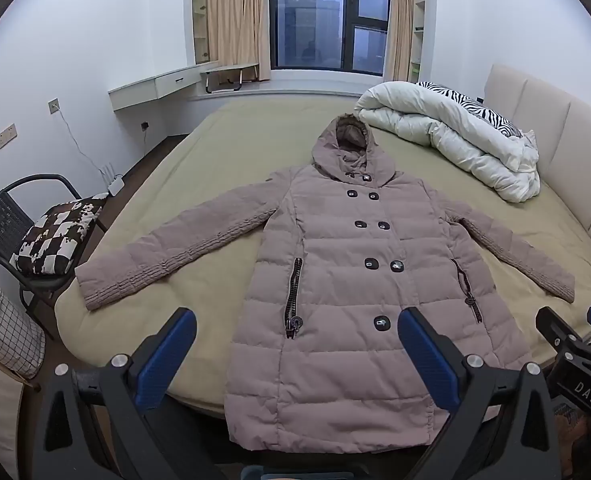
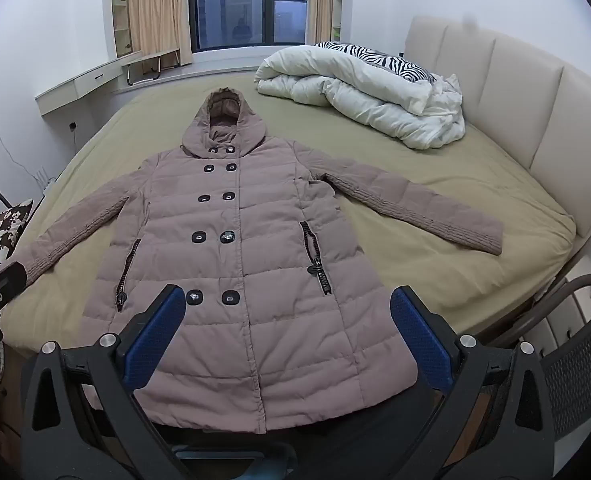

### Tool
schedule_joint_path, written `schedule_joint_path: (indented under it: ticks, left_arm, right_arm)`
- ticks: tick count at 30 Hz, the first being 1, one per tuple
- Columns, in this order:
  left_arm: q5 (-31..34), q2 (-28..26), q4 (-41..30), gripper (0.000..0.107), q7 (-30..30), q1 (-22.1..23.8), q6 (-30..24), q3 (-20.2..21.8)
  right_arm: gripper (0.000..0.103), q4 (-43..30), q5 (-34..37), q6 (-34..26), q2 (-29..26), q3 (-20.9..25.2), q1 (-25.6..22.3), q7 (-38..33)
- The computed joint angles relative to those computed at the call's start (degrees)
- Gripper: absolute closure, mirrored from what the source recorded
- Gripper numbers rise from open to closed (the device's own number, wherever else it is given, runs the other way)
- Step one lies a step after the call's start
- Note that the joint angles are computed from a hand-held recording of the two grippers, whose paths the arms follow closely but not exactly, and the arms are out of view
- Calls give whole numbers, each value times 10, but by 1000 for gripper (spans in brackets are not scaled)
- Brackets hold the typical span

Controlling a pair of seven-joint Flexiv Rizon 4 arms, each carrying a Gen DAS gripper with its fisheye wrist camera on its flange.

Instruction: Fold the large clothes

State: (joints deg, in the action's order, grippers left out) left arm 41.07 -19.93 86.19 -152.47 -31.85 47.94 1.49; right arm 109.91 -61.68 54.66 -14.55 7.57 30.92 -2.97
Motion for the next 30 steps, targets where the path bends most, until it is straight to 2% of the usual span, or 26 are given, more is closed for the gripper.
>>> schedule_joint_path:
  ticks: [30]
  left_arm:
    - [4,-1,-2,4,-1,-2,-5,1]
  right_arm:
    - [0,0,-2,-1,0,0,0,0]
